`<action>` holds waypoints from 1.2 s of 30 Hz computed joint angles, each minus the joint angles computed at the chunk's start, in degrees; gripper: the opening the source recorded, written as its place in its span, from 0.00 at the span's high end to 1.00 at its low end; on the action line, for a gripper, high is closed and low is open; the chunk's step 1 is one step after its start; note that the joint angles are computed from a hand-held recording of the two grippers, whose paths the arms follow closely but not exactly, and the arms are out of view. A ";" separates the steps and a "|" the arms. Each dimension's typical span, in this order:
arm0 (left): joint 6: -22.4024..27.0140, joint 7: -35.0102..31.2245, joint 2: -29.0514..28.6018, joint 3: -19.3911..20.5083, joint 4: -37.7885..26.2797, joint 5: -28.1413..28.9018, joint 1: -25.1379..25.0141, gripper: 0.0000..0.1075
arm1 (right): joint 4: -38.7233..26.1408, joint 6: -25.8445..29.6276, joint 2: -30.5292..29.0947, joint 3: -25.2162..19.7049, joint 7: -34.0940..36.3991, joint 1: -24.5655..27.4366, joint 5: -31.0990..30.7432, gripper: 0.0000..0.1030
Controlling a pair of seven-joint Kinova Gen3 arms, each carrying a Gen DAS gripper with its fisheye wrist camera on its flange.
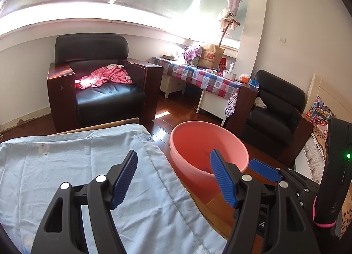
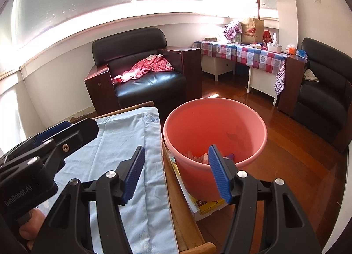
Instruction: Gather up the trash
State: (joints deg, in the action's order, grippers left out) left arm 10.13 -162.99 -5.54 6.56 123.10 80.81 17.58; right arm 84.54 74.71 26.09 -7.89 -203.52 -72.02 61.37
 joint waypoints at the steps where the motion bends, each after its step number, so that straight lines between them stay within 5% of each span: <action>1: 0.04 0.00 0.06 -0.03 0.01 -0.01 -0.03 0.37 | 0.01 -0.06 0.02 0.00 -0.06 0.04 -0.01 0.41; 36: -0.95 11.50 2.80 -1.00 -0.44 -11.34 1.30 0.37 | -0.11 -3.47 1.15 0.84 0.20 1.09 -1.37 0.41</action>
